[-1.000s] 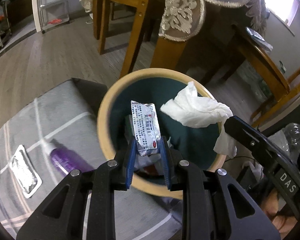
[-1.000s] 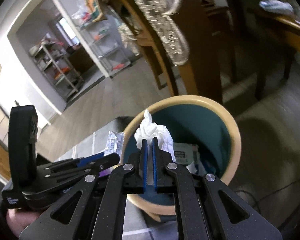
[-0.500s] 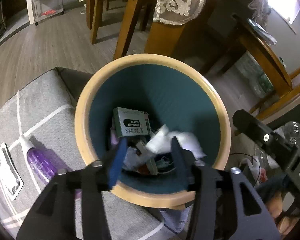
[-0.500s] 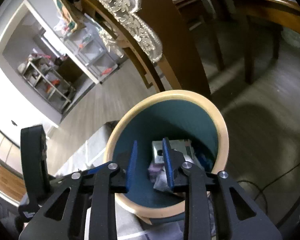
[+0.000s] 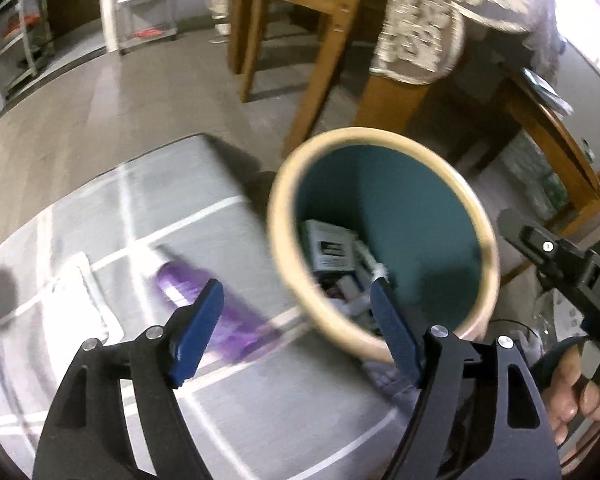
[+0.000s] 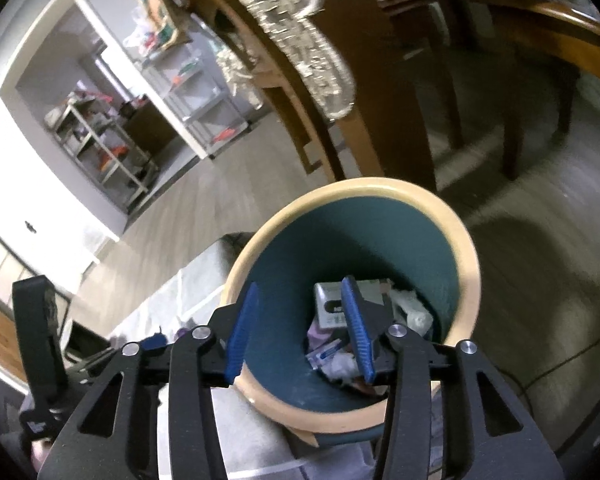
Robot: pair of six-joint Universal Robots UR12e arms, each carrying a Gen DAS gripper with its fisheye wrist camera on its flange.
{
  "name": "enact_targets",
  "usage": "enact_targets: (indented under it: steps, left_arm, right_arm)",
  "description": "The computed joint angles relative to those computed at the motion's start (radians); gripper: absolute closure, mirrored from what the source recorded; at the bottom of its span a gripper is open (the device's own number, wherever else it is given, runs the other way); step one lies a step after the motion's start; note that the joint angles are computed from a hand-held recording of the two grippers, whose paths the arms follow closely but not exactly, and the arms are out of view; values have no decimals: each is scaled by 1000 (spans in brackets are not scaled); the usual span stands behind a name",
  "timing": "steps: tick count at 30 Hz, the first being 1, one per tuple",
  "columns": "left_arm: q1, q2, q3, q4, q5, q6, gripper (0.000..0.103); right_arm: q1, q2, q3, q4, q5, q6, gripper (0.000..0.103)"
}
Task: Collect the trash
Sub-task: 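Open both tools to drop the sachet and tissue into the bin, then grasp the foil blister pack with the left tool while the right tool grasps the purple bottle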
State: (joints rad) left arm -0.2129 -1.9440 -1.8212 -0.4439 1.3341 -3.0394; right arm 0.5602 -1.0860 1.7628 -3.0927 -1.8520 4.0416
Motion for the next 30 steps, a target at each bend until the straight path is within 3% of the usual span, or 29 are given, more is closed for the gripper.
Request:
enact_targets:
  steps: [15, 21, 30]
  left_arm:
    - [119, 26, -48, 13, 134, -189, 12]
    - [158, 9, -40, -24, 127, -294, 11]
    - [165, -41, 2, -77, 128, -398, 11]
  right_arm:
    - [33, 59, -110, 70, 77, -162, 49]
    - [38, 86, -162, 104, 113, -204, 48]
    - [46, 132, -239, 165, 161, -292, 48]
